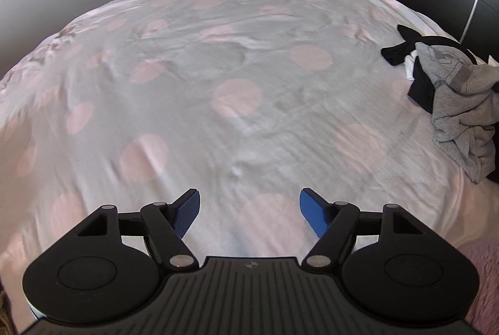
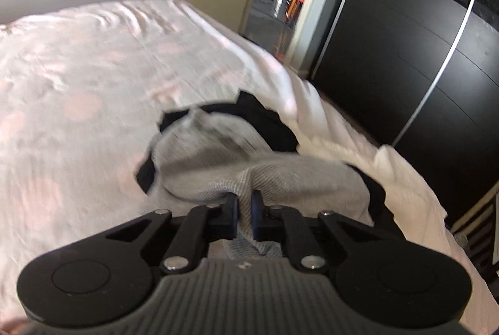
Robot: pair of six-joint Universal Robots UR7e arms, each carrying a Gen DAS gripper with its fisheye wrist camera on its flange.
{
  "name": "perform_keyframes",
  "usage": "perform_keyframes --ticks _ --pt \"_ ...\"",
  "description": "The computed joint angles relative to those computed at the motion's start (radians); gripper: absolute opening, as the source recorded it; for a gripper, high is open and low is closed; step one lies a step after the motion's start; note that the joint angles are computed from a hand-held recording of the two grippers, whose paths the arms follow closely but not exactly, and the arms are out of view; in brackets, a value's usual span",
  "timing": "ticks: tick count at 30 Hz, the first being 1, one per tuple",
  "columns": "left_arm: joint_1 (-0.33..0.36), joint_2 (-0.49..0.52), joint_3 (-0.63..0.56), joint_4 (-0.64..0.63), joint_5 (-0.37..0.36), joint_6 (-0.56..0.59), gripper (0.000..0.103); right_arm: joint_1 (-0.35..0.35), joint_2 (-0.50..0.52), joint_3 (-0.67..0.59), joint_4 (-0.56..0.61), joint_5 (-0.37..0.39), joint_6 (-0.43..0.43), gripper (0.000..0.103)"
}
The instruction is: Fold clothes
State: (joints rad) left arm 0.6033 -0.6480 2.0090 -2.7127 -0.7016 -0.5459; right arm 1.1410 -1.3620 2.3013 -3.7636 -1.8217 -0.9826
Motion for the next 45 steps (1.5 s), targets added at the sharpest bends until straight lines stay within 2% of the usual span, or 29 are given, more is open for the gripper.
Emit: perform_keyframes --ticks 8,13,16,20,25,27,29,30,31,32,36,40,42,45 --pt "-0.079 -0.173 0.163 0.132 0.095 -0.198 0.070 0.147 -0.110 0.088 0.142 0.073 0.041 0.008" --pt "-0.126 -0.314 0.274 0.248 0.144 -0.407 0.069 0.290 -0.125 0.155 0.185 0.114 0.029 0.008" --pt "-0.139 -0.408 0.338 0.303 0.154 -0.534 0.065 0.391 -0.121 0.181 0.241 0.139 0.046 0.008" --pt "-0.158 -0.536 0.393 0.452 0.195 -0.695 0.065 0.510 -0.073 0.198 0.294 0.168 0.082 0.007" --pt "-0.161 -0.674 0.439 0.593 0.229 -0.829 0.065 0.600 0.016 0.222 0.283 0.230 0.122 0.008" --pt "-0.153 -0.707 0.453 0.612 0.230 -0.845 0.065 0.619 0.068 0.208 0.297 0.190 0.157 0.008" --pt "-0.145 -0.720 0.469 0.592 0.223 -0.833 0.065 0.618 0.113 0.202 0.306 0.167 0.174 0.012" --pt "-0.140 -0.721 0.476 0.577 0.219 -0.825 0.065 0.618 0.134 0.208 0.280 0.148 0.167 0.024" --pt "-0.132 -0.715 0.482 0.548 0.216 -0.807 0.065 0.622 0.159 0.211 0.250 0.125 0.160 0.041" --pt "-0.123 -0.706 0.489 0.512 0.212 -0.784 0.065 0.619 0.175 0.216 0.227 0.109 0.153 0.046" --pt "-0.093 -0.651 0.510 0.355 0.189 -0.678 0.065 0.580 0.218 0.229 0.152 0.045 0.138 0.047" --pt "-0.080 -0.565 0.537 0.153 0.181 -0.573 0.065 0.497 0.291 0.251 -0.027 0.003 0.107 0.060" --pt "-0.083 -0.510 0.560 0.008 0.182 -0.516 0.065 0.453 0.333 0.261 -0.105 -0.012 0.110 0.062" --pt "-0.073 -0.418 0.585 -0.228 0.145 -0.413 0.065 0.395 0.394 0.273 -0.200 -0.014 0.130 0.066"
